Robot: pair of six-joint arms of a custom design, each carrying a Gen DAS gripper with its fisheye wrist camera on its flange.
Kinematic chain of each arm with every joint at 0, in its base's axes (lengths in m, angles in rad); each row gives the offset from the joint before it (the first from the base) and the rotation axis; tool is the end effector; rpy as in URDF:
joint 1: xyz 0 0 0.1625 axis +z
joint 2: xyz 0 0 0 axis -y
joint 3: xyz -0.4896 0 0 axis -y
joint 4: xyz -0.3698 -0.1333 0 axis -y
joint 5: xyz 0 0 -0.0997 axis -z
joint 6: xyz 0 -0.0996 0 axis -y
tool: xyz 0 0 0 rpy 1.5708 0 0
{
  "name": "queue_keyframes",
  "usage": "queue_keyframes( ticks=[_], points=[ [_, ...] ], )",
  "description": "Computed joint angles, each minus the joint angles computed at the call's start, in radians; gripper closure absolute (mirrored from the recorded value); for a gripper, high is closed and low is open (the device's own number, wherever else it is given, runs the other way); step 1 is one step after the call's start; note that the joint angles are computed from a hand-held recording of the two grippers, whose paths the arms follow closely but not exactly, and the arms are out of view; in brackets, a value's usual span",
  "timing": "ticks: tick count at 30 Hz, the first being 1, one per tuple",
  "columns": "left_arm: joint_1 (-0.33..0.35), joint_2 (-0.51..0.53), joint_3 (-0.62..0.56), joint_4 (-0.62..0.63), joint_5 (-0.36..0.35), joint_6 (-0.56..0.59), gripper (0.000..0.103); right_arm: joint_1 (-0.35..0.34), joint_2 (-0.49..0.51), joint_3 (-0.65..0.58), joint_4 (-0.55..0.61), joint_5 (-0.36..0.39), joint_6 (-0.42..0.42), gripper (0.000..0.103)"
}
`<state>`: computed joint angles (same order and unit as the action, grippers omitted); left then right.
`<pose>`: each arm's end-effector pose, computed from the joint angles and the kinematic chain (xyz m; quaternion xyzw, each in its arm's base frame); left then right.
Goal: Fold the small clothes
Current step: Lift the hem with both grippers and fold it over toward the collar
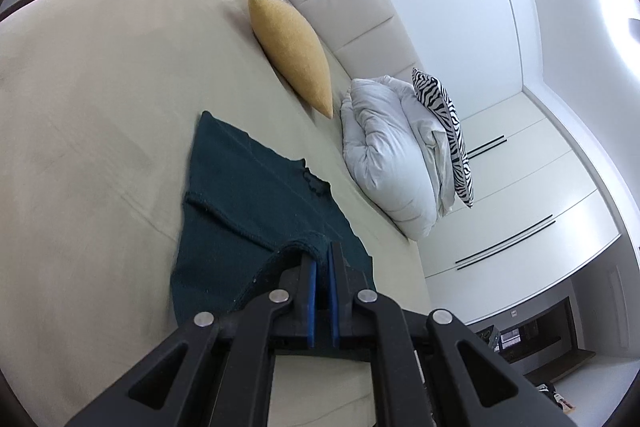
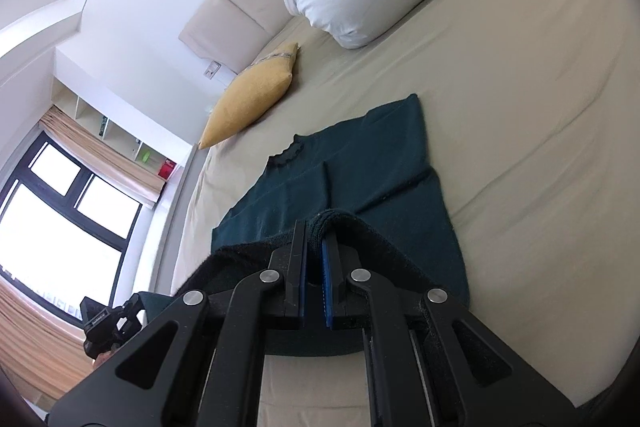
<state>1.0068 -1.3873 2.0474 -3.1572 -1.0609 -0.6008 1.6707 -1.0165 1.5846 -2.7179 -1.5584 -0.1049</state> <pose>-0.1193 -0.5290 0.4446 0.1286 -0.8635 0.4852 0.0494 0.2044 -0.6904 0.3510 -0.0997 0.9532 -0.2855 0.0052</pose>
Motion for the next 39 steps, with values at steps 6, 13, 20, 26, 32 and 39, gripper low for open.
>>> queue_keyframes(
  ticks=[6,13,20,26,32,39],
  points=[
    [0.038,0.062,-0.110,0.036,0.011,0.064,0.097,0.023,0.098,-0.132,-0.032,-0.094,-0.039,0.098],
    [0.088,0.128,-0.212,0.083,0.010,0.104,0.097,0.039,0.223,-0.268,-0.030,-0.178,-0.084,0.098],
    [0.144,0.185,-0.306,0.123,0.005,0.116,0.097,0.038,0.326,-0.404,-0.002,-0.206,-0.088,0.098],
    [0.195,0.252,-0.428,0.196,-0.008,0.132,0.097,0.045,0.433,-0.587,0.089,-0.231,-0.096,0.098],
    [0.233,0.325,-0.542,0.278,0.009,0.170,0.097,0.039,0.553,-0.797,0.198,-0.257,-0.070,0.098],
    [0.270,0.399,-0.662,0.340,0.007,0.178,0.097,0.028,0.680,-1.028,0.331,-0.264,-0.047,0.098]
  ],
)
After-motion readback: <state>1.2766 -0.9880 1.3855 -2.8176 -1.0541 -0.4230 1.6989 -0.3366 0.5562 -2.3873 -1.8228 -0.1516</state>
